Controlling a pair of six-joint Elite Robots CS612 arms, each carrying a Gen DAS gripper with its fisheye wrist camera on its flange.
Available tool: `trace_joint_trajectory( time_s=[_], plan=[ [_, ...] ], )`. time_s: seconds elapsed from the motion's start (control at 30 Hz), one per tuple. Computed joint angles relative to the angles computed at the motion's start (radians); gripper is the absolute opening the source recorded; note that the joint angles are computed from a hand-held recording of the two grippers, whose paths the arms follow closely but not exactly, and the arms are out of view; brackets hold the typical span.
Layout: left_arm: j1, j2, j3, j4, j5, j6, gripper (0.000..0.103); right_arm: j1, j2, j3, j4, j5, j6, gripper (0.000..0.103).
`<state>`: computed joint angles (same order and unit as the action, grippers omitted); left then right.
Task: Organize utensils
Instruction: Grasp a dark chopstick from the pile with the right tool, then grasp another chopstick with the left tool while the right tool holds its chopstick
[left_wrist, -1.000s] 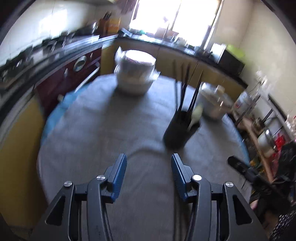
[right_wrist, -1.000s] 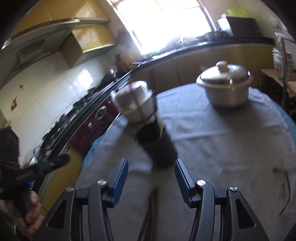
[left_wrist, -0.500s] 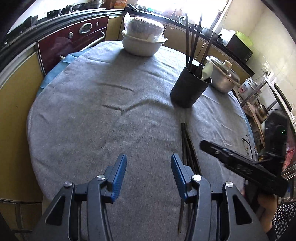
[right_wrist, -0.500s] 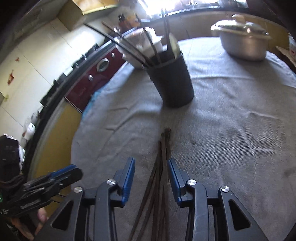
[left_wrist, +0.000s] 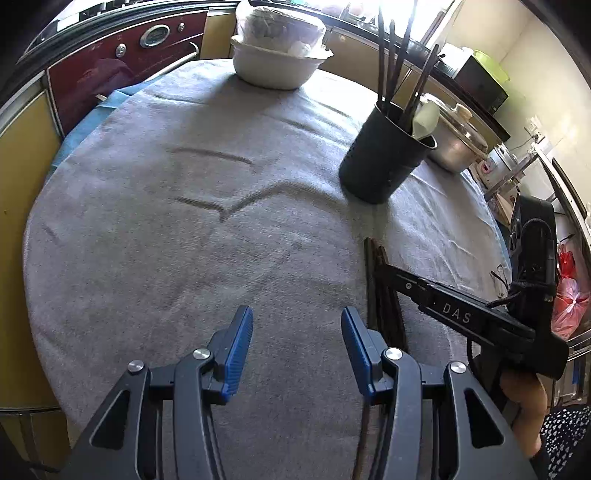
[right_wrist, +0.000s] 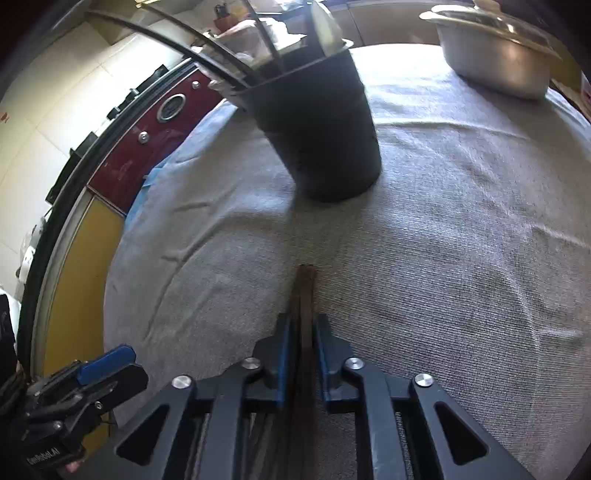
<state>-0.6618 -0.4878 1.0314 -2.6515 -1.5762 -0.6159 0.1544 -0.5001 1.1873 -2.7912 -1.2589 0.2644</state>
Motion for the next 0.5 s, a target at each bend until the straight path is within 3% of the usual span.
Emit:
trace_joint_trajectory(
  time_s=[0.17, 0.4, 0.5],
  plan=[
    [0.0, 0.019, -0.04, 0.016, -0.07, 0.001, 0.05, -0.01, -0.018, 0.04, -0.042, -0.012, 0.024, 0.009],
    [-0.01, 0.07, -0.155, 0.119, -0.132, 0.032, 0.05, -0.043, -0.04, 0.12, -0.148, 0.028, 0.112, 0.009],
    [-0.016, 0.095, -0.207, 0.156, -0.146, 0.039, 0.05, -0.048, -0.051, 0.142, -0.163, -0.005, 0.115, 0.009]
  ],
)
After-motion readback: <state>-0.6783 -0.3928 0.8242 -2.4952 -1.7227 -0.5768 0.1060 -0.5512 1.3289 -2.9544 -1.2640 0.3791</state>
